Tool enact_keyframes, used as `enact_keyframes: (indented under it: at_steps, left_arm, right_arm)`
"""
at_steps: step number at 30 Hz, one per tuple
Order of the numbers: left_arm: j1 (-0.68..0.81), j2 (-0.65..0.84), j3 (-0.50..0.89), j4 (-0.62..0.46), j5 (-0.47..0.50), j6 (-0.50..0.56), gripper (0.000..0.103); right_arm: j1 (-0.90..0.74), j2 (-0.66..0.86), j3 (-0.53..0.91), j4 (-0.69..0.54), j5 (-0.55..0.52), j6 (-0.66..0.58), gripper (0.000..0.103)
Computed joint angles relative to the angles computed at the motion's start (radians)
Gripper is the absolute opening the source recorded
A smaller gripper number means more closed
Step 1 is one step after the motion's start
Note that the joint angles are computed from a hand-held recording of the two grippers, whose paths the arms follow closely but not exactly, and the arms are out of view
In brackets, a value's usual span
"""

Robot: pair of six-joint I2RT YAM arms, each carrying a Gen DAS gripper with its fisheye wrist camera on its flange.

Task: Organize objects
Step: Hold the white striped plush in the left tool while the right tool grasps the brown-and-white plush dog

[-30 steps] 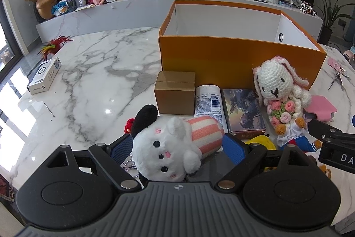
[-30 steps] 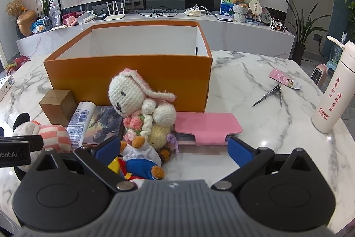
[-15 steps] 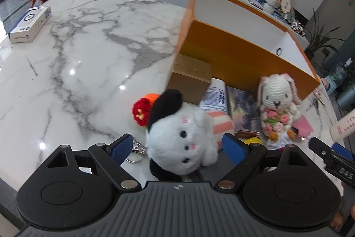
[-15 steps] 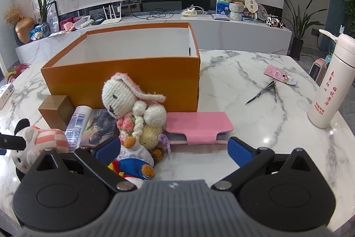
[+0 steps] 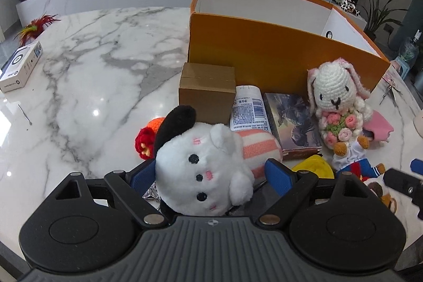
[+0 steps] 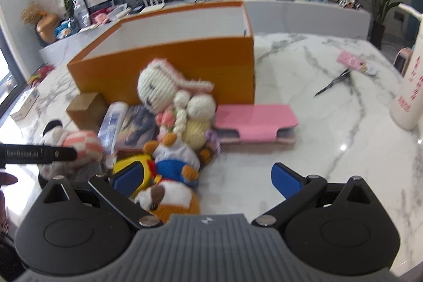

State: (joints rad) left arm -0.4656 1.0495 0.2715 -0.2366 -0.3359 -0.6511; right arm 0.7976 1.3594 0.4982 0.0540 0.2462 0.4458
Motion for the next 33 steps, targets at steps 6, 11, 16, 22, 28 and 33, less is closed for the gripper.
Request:
enact_keyframes:
  at_steps: [6, 11, 16, 22, 28, 33]
  left_arm:
    - [0.069, -0.072, -0.042, 0.019, 0.070, 0.044, 0.103]
    - [0.133, -0.145, -0.083, 0.043, 0.141, 0.090, 0.103]
    - [0.103, -0.128, -0.090, 0.059, 0.115, 0.117, 0.102]
    - [0.141, -0.086, -0.104, 0.129, 0.149, 0.140, 0.102]
    - [0.150, -0.051, -0.120, 0.206, 0.156, 0.110, 0.102]
    - [0.142, -0.066, -0.128, 0.219, 0.147, 0.118, 0.090]
  right_arm:
    - [-0.002, 0.038, -0.007, 0.017, -0.067, -0.010, 0.102]
    - [0.025, 0.095, 0.013, 0.036, -0.079, -0.022, 0.102]
    - [0.058, 0.161, 0.050, 0.025, -0.038, -0.022, 0.102]
    - [0.045, 0.182, 0.060, 0.028, -0.078, -0.025, 0.094]
    - [0.037, 0.207, 0.064, 0.036, -0.117, -0.024, 0.078]
    - [0.033, 0.213, 0.064, 0.052, -0.152, -0.034, 0.063]
